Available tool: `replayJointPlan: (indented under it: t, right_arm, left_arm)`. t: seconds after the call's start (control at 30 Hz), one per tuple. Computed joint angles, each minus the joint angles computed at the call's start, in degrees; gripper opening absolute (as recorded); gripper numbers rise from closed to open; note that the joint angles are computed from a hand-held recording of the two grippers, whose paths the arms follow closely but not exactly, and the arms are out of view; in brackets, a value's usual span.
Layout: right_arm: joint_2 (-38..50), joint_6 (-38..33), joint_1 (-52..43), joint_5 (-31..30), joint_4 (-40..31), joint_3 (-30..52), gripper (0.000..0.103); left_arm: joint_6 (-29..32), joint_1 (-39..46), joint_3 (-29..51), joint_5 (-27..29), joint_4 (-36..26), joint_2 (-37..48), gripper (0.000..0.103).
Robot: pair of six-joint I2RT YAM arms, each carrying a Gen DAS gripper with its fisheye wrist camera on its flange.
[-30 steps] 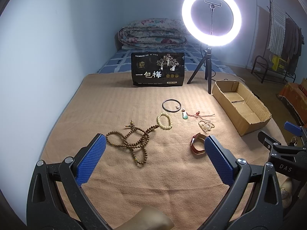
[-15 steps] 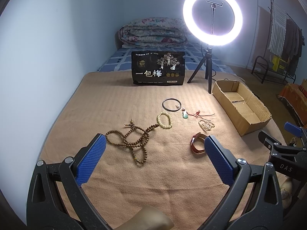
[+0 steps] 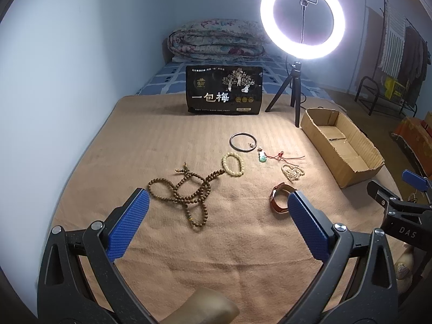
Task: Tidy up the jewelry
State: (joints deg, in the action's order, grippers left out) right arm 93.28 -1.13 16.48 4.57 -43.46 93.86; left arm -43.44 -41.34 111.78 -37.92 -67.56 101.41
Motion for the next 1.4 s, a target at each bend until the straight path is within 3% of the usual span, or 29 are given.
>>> replayJointPlan:
  t: [0.73,1.03,1.13,1.23,1.27,1.33,1.4]
  right_arm:
    - [9.2,-0.2,-1.6,-3.4,-1.7,5.8,0.103]
    - [17.3,-2.9,-0.5,-3.8,-8.1,15.9,0.102]
    - [21.4,-3.2,-0.4,-4.6,-11.5,21.4,0.098]
    - [24.6,-3.8,-0.1,-5.7,-14.1,25.7,0.094]
    - [25.7,-3.9,0.0,-6.4,-15.0,27.1,0.094]
    - [28.0,-3.9,0.2,-7.3,-17.1,30.2,0.092]
    - [30.4,-3.7,0.3,-8.5,-19.3,33.6,0.089]
  left_arm:
    - [2.6,11.1,-8.9,13.4,3.2,-1.7,0.103]
    - [5.7,17.3,-6.3,16.1,1.4,1.7,0.103]
    - [7.0,19.1,-4.3,16.5,0.6,3.8,0.103]
    - [7.2,21.4,-4.3,20.8,1.3,4.8,0.103]
    - [7.5,22.2,-5.0,22.7,2.1,4.9,0.102]
    - [7.1,22.9,-4.5,23.7,1.6,6.1,0.082]
    - [7.0,23.8,-4.0,25.7,1.7,7.5,0.078]
